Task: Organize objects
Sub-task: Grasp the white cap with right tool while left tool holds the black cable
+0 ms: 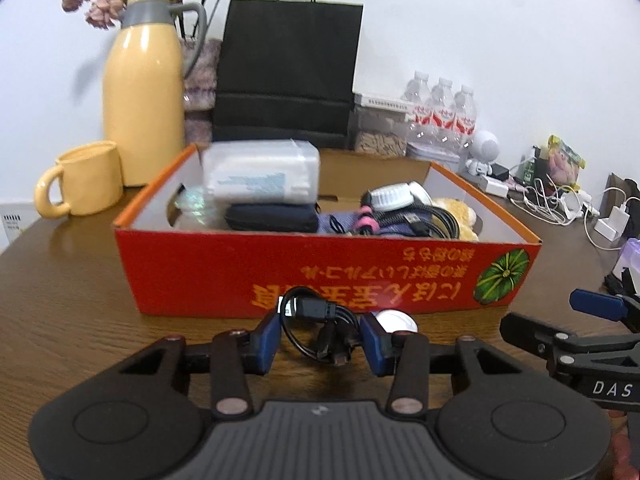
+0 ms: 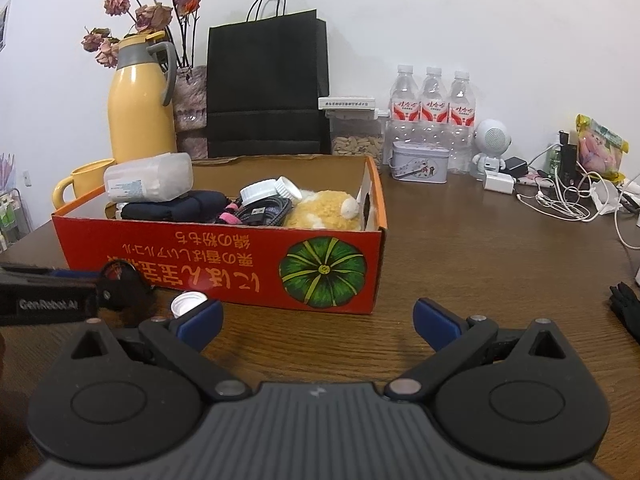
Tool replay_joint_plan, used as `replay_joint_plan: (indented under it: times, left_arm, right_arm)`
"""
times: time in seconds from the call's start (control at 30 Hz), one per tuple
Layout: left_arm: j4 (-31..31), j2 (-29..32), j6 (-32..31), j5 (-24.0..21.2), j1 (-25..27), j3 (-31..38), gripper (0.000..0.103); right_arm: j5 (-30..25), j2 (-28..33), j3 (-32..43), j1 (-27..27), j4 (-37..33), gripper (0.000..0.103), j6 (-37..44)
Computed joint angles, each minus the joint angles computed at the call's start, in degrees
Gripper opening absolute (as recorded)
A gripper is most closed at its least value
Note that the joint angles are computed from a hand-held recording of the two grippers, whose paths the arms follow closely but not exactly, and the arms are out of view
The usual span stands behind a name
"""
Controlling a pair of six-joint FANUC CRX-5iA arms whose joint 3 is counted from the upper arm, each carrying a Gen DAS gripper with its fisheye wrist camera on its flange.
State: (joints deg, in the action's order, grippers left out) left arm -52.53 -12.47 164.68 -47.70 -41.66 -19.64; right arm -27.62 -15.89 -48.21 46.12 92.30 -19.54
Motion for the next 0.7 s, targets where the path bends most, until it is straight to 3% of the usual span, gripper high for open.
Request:
replay_joint_plan:
  times: [0.1, 0.53, 0.6, 0.7]
  left_arm:
    - [-2.39, -1.05, 1.44, -1.73, -0.98, -0.60, 0.042]
    - [-2.83, -5.72, 1.46, -1.59, 1.05, -3.93, 0.042]
    - [-2.83, -6.32, 1.71, -1.53, 1.40, -4.36, 0.042]
    - [-2.60, -7.15, 1.84, -1.35, 1.86, -4.95, 0.042]
  right_arm:
    - [-0.56, 0.61, 0.71, 1.26, -2.72, 0.103, 2.42]
    - [1.00, 5.85, 6.68, 6.79, -16.23, 0.103, 12.36]
    - [0.79, 7.14, 7.98, 7.52, -17.68, 0.097, 13.72]
    - [-0.93, 9.56, 10.47, 8.81, -20.10, 0.079, 14.94]
